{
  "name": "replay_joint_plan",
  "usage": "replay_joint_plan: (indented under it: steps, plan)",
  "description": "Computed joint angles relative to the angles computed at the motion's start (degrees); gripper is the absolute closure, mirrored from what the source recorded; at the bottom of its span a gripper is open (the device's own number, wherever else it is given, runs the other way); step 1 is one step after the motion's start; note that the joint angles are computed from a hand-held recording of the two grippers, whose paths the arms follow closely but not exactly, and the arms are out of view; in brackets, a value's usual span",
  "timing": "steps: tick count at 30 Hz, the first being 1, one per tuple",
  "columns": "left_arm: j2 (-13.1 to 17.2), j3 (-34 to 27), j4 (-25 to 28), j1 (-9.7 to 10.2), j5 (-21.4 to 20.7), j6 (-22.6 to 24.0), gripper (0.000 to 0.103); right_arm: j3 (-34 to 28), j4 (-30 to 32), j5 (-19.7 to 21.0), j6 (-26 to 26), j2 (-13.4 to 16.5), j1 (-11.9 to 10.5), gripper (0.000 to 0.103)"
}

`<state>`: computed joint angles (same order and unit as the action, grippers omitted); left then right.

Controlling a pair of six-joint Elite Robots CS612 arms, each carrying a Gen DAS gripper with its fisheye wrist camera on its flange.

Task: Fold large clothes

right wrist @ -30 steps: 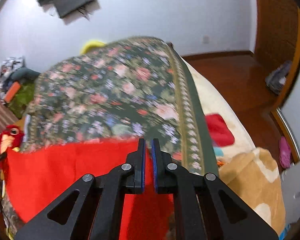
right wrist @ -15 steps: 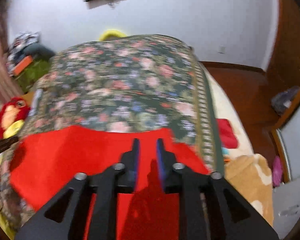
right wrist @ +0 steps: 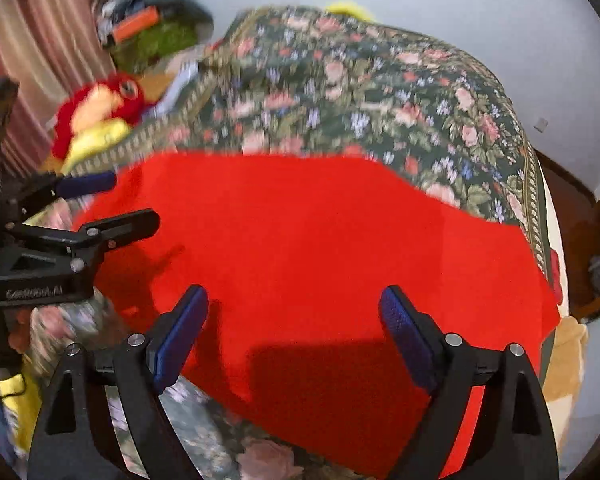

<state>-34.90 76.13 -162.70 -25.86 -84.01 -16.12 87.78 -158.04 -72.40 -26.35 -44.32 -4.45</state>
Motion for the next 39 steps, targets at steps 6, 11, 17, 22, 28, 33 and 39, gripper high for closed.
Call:
replay_joint_plan:
  steps: [6,11,17,22,28,33,39]
  plan:
    - [0.74,1.42,0.09,-0.27,1.09,-1.76,0.014,0.99,0.94,-0.04,1.21,-0.09,-1.75,0.003]
    - [-0.07,3.69,-1.56,0.56,2.28,-4.49,0.01,1.82,1.22,2.28,4.17,-0.62,-3.57,0.002]
    - [-1.02,6.19,-2.21,2.14,3.16,-8.89,0.01,3.0,1.21,1.11,9.17,-0.92,-5.98,0.001]
    - [-1.91,8.11,-0.49,2.89,5.8,-12.6,0.01,4.23,-0.29,-1.54,14.58,-1.27,-7.59,0.001]
    - [-3.77,11.4,-1.63,4.38,5.71,-16.59,0.01,5.97,-1.54,-4.61,17.02,-2.38,-8.31,0.001]
    - [-5.42,13.98,-6.85,5.25,2.65,-20.31,0.01,7.03,-4.52,-3.94,16.91,-3.48,-8.25,0.001]
    - [-6.05,15.64,-14.82,5.61,-5.87,-23.05,0.01,7.11,-8.42,-1.27,14.06,-4.25,-6.78,0.001]
